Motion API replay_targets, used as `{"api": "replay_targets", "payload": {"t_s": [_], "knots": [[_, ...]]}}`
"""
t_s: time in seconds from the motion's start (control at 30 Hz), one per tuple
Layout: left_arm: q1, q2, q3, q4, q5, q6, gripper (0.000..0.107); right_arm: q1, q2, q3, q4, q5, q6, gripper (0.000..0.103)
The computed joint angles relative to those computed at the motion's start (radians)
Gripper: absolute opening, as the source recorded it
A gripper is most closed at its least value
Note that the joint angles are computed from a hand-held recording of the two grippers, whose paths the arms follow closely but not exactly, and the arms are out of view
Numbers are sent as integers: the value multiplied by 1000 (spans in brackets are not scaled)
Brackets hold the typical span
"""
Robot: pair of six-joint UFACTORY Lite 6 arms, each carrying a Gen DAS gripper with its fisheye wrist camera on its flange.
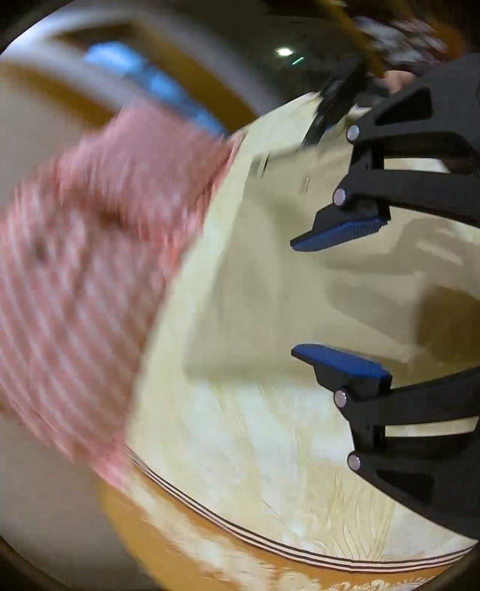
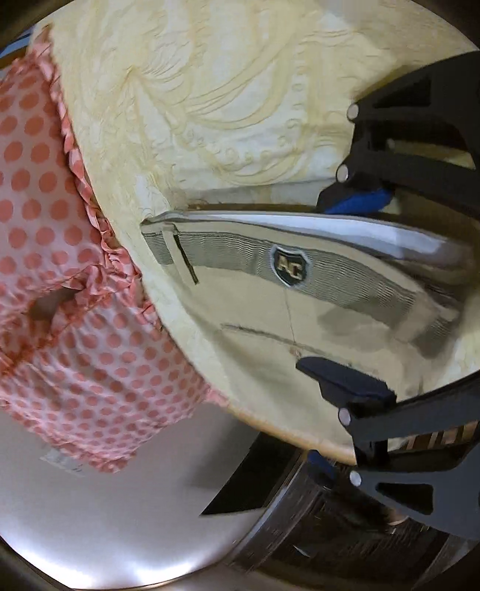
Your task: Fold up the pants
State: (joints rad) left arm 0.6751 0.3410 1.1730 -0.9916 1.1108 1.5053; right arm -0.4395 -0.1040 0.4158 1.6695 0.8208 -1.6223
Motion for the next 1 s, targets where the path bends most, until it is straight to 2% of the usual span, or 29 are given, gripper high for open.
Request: {"api": "replay_targets", "payload": {"t_s": [0.03,0.13,0.2,0.23,0.27,0.3,0.33,0.37,0.5,0.57,0.67,0.73,0.8,0.83,0.87,0.9,0.93,0.97,1.0], "knots": [[-19,86,87,31,7,-68,49,21,23,25,-13,0,14,66],[-44,197,206,83,58,-137,48,8,80,60,-28,33,2,66],[-66,208,218,101,60,-141,58,11,102,77,-35,20,-12,53],[-80,222,233,105,63,-151,60,12,114,87,-49,17,-14,36],[-91,241,257,114,68,-173,59,-6,152,106,-69,54,-16,31],[-98,247,269,116,65,-180,42,-20,179,124,-90,85,-6,28],[-108,259,289,129,67,-194,16,-32,204,146,-106,115,9,23],[-115,263,298,131,84,-197,11,-49,229,172,-126,154,27,19],[-170,228,311,104,58,-189,6,-41,263,288,-140,188,69,16],[-213,243,372,75,51,-220,6,-23,277,364,-122,165,90,15],[-311,283,473,3,-46,-259,6,-4,335,493,-67,94,100,15],[-378,321,523,-18,-142,-267,7,24,394,572,-28,-23,97,15],[-460,359,565,72,-292,-348,13,73,440,638,-142,-183,213,23],[-469,363,564,93,-319,-365,16,97,449,638,-192,-276,253,33],[-461,340,533,75,-329,-340,20,98,418,608,-200,-326,252,34],[-448,290,466,26,-363,-273,23,79,354,554,-166,-335,209,36],[-422,202,365,-54,-393,-169,33,50,259,476,-91,-323,125,43],[-397,155,304,-125,-381,-82,40,29,205,424,-31,-287,48,58],[-366,108,253,-175,-327,-25,51,0,149,374,-13,-209,12,65]]}}
